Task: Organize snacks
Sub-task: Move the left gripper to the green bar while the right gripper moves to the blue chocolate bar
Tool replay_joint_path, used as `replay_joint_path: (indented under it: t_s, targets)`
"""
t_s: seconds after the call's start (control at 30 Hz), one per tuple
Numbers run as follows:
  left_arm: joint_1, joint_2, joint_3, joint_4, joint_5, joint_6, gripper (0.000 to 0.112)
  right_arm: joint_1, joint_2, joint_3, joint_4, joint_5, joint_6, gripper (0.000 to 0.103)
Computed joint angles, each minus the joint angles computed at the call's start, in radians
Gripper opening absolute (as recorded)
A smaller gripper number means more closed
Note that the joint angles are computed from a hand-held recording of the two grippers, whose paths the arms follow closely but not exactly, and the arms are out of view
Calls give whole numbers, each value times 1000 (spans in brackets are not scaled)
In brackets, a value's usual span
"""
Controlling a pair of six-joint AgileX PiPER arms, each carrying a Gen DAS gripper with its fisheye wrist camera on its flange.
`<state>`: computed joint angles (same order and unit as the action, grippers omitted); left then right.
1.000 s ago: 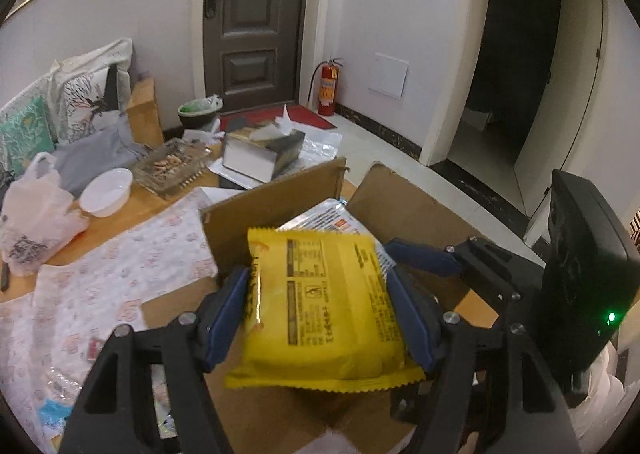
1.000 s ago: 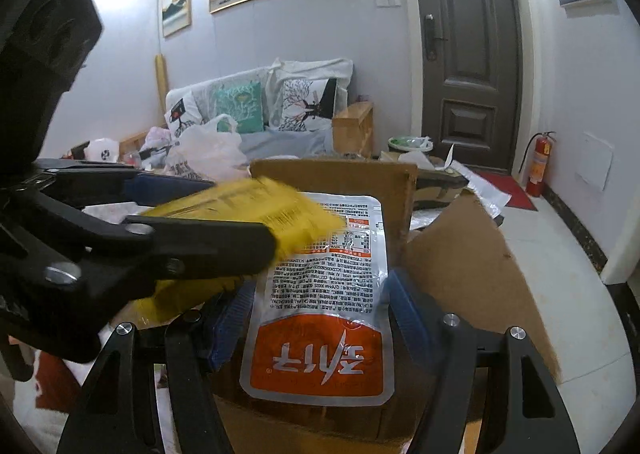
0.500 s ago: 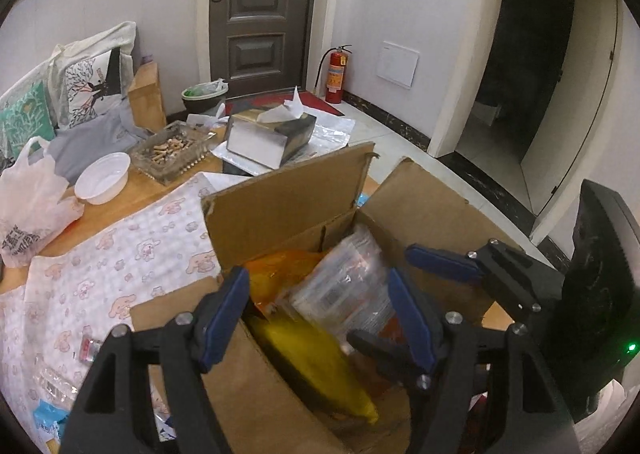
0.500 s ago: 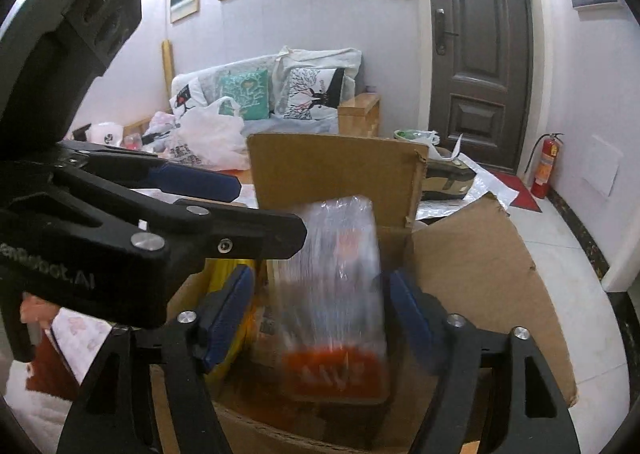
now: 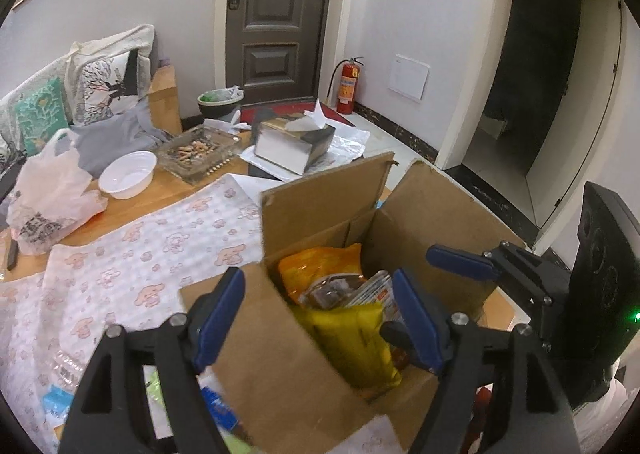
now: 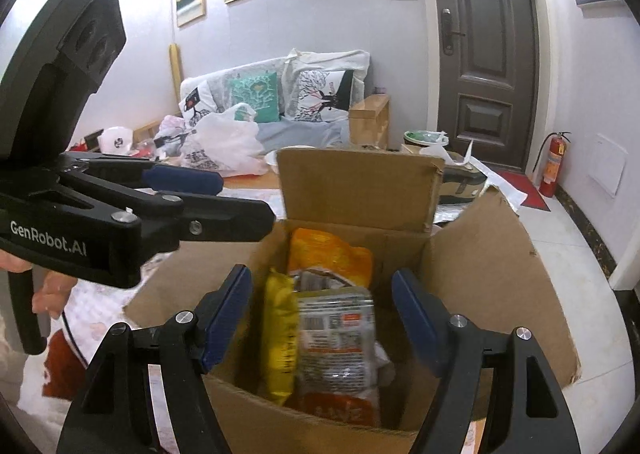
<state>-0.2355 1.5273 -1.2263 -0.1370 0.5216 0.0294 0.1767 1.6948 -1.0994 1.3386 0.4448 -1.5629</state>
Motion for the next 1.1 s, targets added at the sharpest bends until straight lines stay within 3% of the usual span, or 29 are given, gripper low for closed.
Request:
replay_joint_path:
  t_s: [0.2, 0.33, 0.6, 0.67, 0.83, 0.93, 1.0, 1.1]
  targets:
    - [70, -169, 125, -37, 3, 54, 74, 91, -91, 58, -39, -49, 48, 69]
    - [174, -298, 216, -132, 29, 176, 74, 173, -152, 96, -59, -76, 83, 69]
    - [566, -456, 408, -535, 160, 682, 75, 425, -176, 133, -191, -178, 261, 69]
    - [681, -462, 462, -637, 201, 825, 75, 489, -153, 138, -213, -215, 297, 68]
    - [886, -421, 567, -802, 275, 1092, 75, 586, -48, 102, -328, -234, 435, 53]
    - [925, -364, 626, -879, 268, 1200, 75, 614, 24, 79, -424, -256, 551, 45]
    - [923, -320, 652, -922, 256, 1252, 75, 615, 60, 85, -406, -278, 552, 44]
    - [887, -226, 674, -984, 219, 1310, 66, 579, 114, 75, -345, -262, 522, 43]
